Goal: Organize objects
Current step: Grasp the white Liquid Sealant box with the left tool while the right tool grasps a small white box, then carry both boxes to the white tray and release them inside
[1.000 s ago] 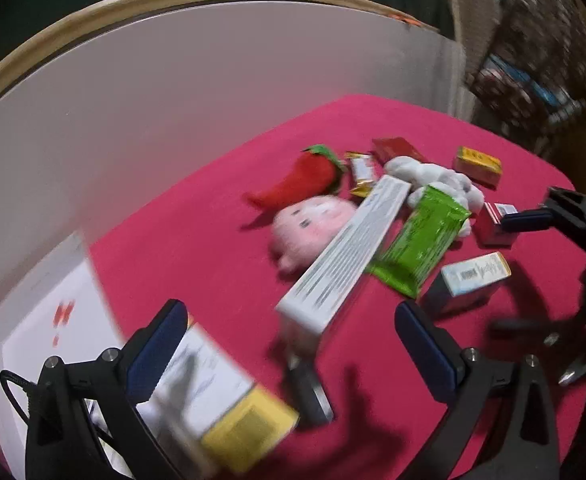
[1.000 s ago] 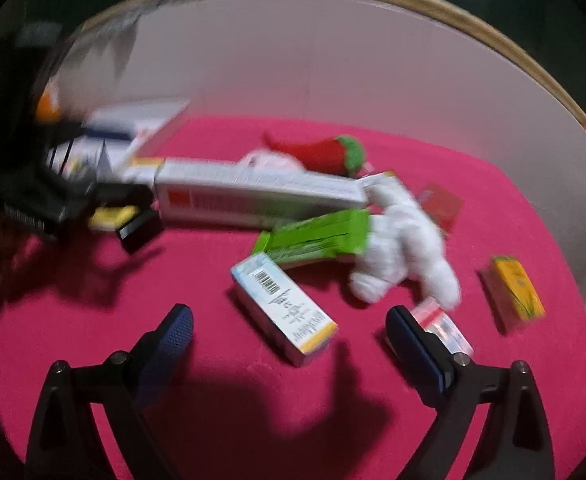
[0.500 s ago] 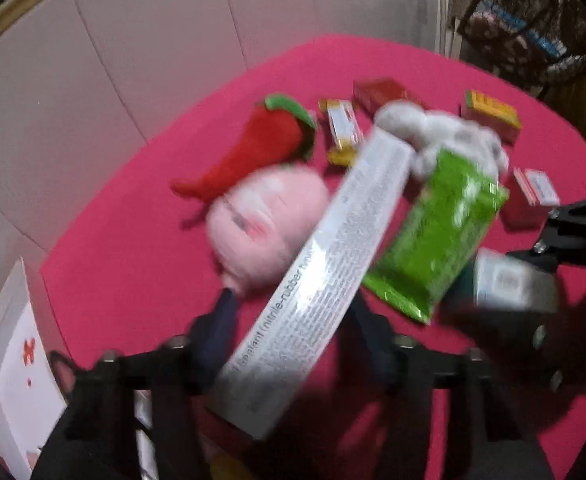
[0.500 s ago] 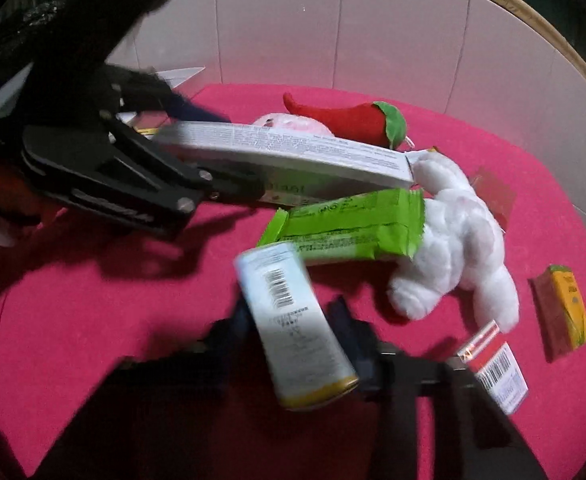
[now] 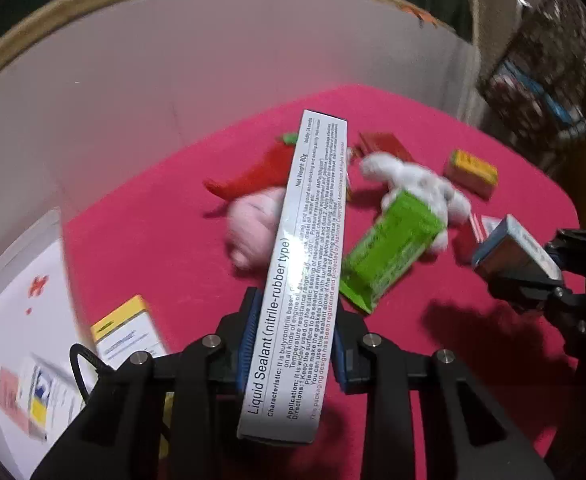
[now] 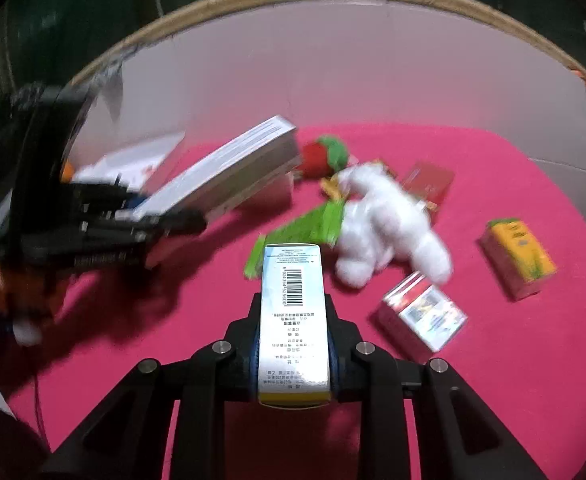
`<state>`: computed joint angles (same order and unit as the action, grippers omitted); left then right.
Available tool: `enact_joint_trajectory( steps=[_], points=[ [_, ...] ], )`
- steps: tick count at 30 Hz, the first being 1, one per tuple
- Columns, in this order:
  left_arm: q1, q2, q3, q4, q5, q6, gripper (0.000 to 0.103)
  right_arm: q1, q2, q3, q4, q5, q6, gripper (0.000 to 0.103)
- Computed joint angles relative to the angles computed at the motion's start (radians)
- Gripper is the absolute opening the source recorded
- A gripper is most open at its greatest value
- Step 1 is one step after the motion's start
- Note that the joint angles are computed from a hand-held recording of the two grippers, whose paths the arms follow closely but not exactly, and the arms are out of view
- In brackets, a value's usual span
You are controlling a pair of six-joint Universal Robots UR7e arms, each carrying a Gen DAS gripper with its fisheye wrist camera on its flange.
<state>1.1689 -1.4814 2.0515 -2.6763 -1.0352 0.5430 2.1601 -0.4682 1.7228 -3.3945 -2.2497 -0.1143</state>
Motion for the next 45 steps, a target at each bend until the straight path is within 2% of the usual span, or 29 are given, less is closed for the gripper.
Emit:
enact_joint_trajectory(
  steps=[5, 8, 12, 18, 28, 38, 45],
  points=[
    [-0.055, -0.044, 0.098, -0.25, 0.082, -0.018, 0.03, 0.055, 0.019, -0.031, -0.126, -0.084, 0.004, 0.026],
    [-0.073, -0.067, 0.119, -0.308, 0.09, -0.023, 0.03, 0.107, 0.05, -0.084, -0.167, -0.149, -0.009, 0.026],
    [-0.082, -0.099, 0.121, -0.345, 0.113, -0.017, 0.03, 0.136, 0.068, -0.155, -0.154, -0.171, -0.016, 0.026],
    [-0.065, -0.129, 0.107, -0.352, 0.121, -0.026, 0.03, 0.151, 0.125, -0.286, -0.092, -0.18, -0.03, 0.026],
    [0.003, -0.168, 0.073, -0.361, 0.118, -0.021, 0.03, 0.169, 0.214, -0.478, 0.099, -0.15, 0.007, 0.026],
    [0.093, -0.18, 0.005, -0.358, 0.108, -0.015, 0.03, 0.186, 0.334, -0.7, 0.264, -0.112, -0.015, 0.027],
    [0.164, -0.166, -0.068, -0.361, 0.116, -0.004, 0.031, 0.185, 0.447, -0.911, 0.444, -0.072, 0.002, 0.027]
  ],
)
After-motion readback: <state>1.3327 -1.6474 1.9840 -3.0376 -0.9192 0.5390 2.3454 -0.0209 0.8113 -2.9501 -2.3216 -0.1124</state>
